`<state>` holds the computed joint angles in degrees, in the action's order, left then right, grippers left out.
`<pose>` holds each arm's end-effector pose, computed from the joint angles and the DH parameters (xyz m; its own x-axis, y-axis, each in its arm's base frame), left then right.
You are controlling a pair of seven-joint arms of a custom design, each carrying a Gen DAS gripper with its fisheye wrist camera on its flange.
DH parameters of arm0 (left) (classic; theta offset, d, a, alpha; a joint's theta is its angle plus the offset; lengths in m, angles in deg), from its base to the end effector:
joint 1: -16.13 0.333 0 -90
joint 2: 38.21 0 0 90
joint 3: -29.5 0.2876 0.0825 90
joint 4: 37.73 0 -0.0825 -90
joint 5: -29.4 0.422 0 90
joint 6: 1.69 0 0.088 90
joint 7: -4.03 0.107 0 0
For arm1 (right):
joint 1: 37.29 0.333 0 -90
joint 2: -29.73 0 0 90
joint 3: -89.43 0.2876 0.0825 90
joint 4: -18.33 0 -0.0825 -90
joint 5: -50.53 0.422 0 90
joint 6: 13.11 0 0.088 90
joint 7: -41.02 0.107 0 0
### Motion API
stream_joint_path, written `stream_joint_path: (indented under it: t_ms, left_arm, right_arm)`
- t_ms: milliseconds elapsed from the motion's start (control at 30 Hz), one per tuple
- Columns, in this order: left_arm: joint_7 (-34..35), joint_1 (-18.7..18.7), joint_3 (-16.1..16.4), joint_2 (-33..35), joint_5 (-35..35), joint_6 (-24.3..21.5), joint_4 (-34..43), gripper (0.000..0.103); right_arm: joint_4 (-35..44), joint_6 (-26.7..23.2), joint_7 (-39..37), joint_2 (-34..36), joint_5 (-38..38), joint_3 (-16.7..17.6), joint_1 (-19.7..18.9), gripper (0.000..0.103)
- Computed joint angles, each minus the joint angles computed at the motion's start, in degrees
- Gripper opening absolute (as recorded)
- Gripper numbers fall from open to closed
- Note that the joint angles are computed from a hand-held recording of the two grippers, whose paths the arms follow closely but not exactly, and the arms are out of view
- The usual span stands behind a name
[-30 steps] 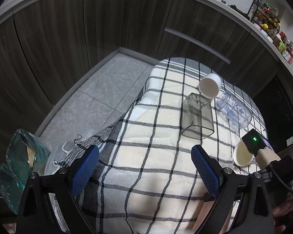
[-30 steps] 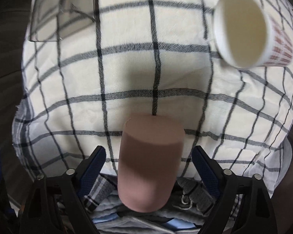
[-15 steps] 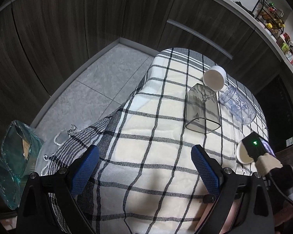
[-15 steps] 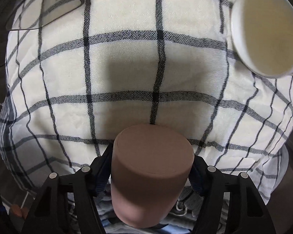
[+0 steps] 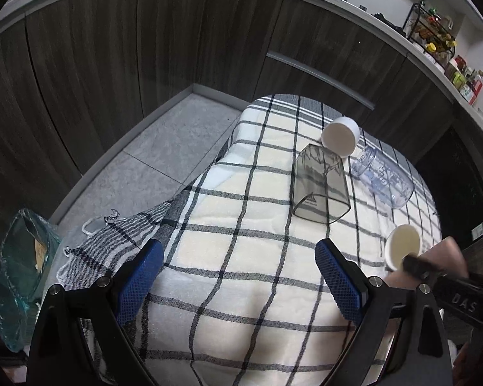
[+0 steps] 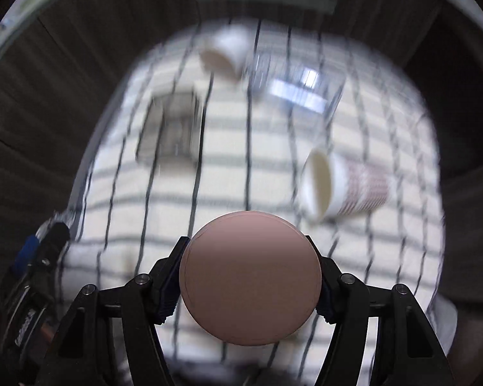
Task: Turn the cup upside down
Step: 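Rotate the right gripper so the pink cup's rim faces down, then lower the pink cup rim-down onto the cloth and open the right gripper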
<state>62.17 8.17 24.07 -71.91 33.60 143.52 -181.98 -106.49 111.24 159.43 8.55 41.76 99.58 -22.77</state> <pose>0.4536 -0.1107 0.5079 0.2103 -0.9583 0.1935 -0.7925 -0.2830 -0.5402 0.4757 0.2198 0.5403 -0.0069 -0.9997 0.0253 -0.9183 -0.0037 -0.3958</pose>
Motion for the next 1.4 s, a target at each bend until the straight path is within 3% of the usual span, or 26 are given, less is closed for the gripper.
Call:
stream_joint_path:
  t_ms: [100,300,767,900,1067,1400]
  left_arm:
    - [-1.25,0.91,-1.44,0.27,2.02,1.13,-0.75,0.096]
    - [-3.19,1.39,-2.31,0.89,4.85,3.79,-1.91,0.096]
    - [-4.25,1.71,-3.17,1.31,7.98,5.14,-2.05,0.096]
    - [-4.18,1.41,-2.88,1.26,8.10,4.96,-1.98,0.096]
    - [-4.60,1.41,-2.88,0.09,8.46,6.20,-2.75,0.096]
    - [-6.27,1.36,-3.80,-4.66,9.76,8.15,-4.14,0.100]
  right_arm:
    - [-3.17,7.27,2.54,-0.26,-5.33,0.12,-2.98,0.066]
    - [-9.36,15.13,9.11,-1.66,-13.19,2.27,-5.36,0.066]
    - [-12.29,18.58,12.32,-1.56,-14.92,2.55,-5.35,0.067]
    - [-13.02,18.81,13.62,-2.85,-15.95,3.21,-5.91,0.085]
    - [-13.89,18.39,13.67,-5.02,-15.31,3.26,-5.93,0.085]
    - [-18.10,22.75,13.19,-14.54,-15.02,5.42,-8.19,0.092]
